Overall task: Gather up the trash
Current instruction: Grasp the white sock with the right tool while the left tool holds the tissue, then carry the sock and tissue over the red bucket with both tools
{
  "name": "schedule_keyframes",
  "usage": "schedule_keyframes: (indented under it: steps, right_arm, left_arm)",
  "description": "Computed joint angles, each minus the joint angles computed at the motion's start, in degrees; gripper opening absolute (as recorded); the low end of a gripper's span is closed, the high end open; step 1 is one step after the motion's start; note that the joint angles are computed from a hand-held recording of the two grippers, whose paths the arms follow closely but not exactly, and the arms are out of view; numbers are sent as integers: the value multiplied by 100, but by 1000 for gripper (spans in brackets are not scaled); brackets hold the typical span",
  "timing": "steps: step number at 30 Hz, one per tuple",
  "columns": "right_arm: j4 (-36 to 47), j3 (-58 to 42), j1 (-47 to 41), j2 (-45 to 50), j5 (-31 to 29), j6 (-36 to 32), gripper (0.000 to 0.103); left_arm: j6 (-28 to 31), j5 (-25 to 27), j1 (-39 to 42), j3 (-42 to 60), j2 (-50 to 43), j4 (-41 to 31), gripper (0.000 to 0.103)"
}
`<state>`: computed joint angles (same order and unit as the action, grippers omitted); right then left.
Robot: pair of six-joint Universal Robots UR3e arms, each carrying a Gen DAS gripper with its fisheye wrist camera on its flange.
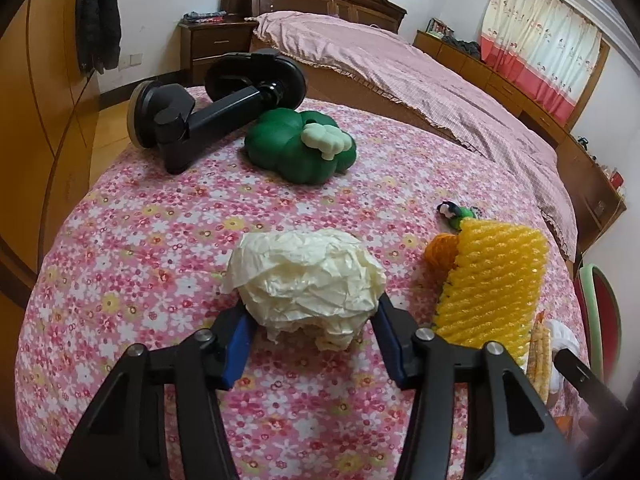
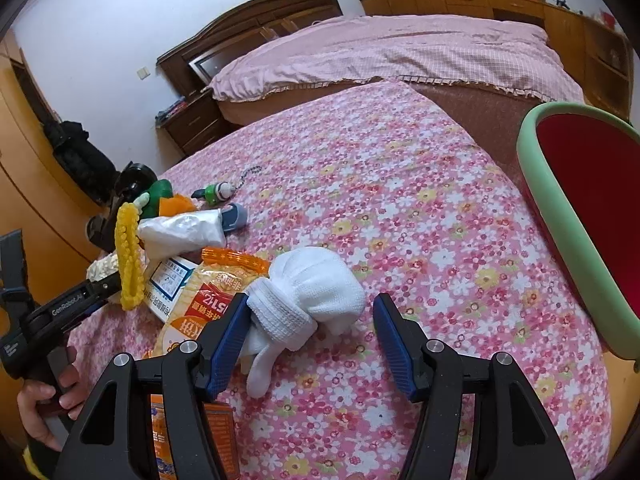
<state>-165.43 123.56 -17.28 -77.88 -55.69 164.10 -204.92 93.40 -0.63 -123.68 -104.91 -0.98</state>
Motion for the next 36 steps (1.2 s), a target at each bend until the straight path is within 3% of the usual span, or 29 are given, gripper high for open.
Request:
schedule_keyframes:
  steps: [13, 26, 36]
  right_arm:
    - [213, 319, -202, -405, 185, -209, 29]
    - [654, 1135, -1090, -1786, 816, -668, 25]
    - [2341, 1504, -2288, -3411, 1579, -1569, 25]
  left_arm:
    - [36, 227, -213, -486, 732, 174, 48]
    - [-204, 492, -1034, -419, 1497, -346, 48]
    - [-422, 753, -1834, 105, 1547, -702, 48]
